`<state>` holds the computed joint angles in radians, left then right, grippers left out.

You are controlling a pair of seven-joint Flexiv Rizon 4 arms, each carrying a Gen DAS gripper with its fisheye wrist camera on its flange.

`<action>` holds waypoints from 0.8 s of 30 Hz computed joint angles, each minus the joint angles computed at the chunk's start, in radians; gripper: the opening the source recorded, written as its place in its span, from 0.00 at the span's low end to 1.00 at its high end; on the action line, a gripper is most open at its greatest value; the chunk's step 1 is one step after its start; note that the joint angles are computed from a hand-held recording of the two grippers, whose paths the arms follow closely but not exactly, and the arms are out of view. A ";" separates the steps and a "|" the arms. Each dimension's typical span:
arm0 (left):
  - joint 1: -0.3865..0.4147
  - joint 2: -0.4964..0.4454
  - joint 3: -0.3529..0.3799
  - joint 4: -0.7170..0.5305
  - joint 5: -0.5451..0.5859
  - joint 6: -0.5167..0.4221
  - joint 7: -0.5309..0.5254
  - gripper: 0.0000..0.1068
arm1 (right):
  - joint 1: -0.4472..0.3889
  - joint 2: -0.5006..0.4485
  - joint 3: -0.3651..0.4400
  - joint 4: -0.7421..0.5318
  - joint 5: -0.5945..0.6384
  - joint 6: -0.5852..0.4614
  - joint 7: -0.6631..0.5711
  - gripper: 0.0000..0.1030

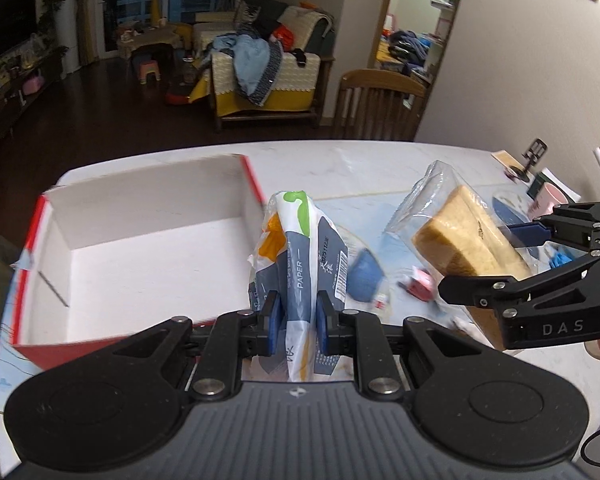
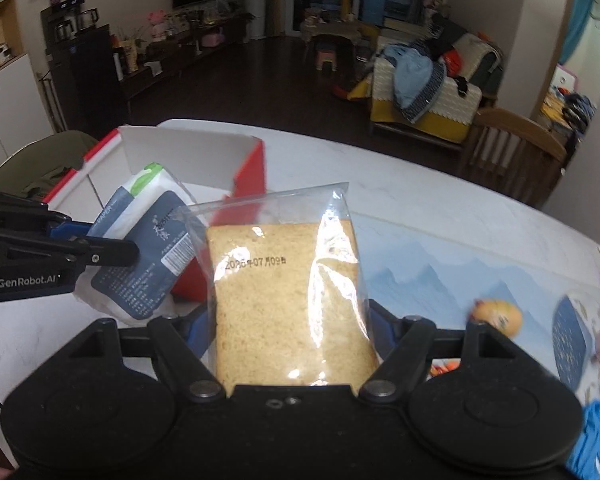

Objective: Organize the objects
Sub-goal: 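Carry the tissue pack and bagged bread into the red shoebox with both tools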

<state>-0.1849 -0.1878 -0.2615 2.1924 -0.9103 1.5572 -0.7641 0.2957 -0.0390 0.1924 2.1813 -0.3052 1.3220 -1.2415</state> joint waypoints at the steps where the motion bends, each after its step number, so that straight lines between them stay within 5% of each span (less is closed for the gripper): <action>1: 0.011 0.000 0.001 -0.002 -0.009 -0.004 0.015 0.16 | 0.008 -0.013 0.001 -0.015 -0.014 -0.005 0.014 0.73; 14: 0.107 -0.042 0.088 -0.084 0.001 -0.110 0.092 0.16 | 0.127 -0.194 -0.028 -0.220 -0.170 -0.086 0.154 0.73; 24: 0.179 -0.150 0.140 -0.197 0.215 -0.161 0.007 0.16 | 0.202 -0.349 -0.061 -0.397 -0.210 -0.166 0.213 0.73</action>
